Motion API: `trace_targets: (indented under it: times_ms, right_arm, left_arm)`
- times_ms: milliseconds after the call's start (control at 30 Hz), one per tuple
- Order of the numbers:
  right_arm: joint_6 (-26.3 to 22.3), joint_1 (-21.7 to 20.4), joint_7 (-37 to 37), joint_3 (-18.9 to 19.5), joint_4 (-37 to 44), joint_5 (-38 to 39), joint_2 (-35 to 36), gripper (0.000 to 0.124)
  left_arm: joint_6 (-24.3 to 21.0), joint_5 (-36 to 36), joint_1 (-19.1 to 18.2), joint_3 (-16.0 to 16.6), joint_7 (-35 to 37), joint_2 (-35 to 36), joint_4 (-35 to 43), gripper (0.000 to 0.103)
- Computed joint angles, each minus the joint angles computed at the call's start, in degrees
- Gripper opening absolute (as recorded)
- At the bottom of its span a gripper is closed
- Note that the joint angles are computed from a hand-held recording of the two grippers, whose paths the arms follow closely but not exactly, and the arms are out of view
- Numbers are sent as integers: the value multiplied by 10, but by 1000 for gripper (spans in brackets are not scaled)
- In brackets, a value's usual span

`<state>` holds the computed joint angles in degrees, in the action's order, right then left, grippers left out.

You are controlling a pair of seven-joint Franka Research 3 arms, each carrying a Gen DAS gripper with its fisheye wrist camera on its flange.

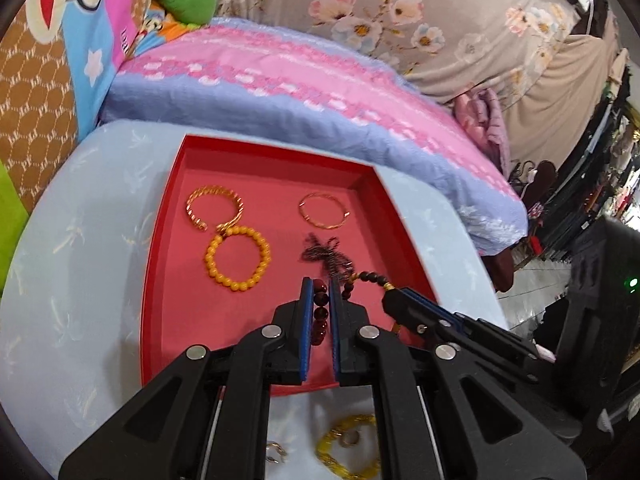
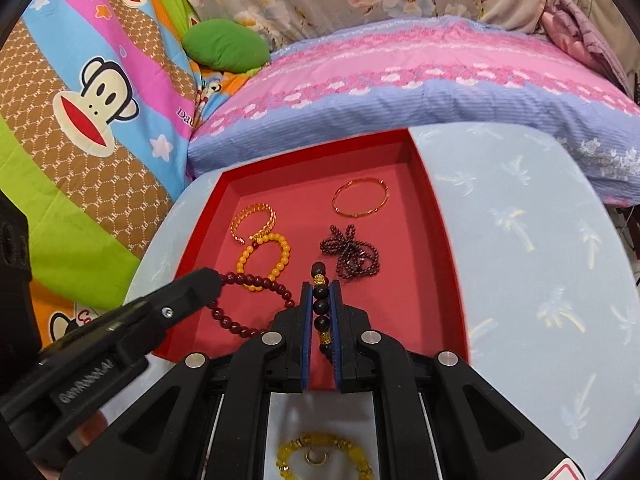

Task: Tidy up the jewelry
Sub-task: 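Carry both bead bracelets into the red box and open both tools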

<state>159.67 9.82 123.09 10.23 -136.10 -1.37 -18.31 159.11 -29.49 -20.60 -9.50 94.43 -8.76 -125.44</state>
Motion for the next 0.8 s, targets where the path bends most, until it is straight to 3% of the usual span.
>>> trace_targets:
  times_ms: [300, 467, 533, 800]
  right_arm:
    - [-16, -6, 19, -2, 8, -32, 36, 8]
    - [-22, -22, 62, 10, 7, -91, 35, 11]
    - [-21, -25, 77, 12, 6, -108, 34, 19]
    - [-13, -20, 88, 10, -5, -118, 16, 29]
  left_arm:
    - [-5, 152, 41, -17, -111, 21, -17, 7]
    - [-10, 176, 45, -16, -127, 29, -17, 8]
    - [-7, 187, 45, -18, -131, 29, -19, 8]
    - [12, 239, 47, -23, -172, 19, -33, 17]
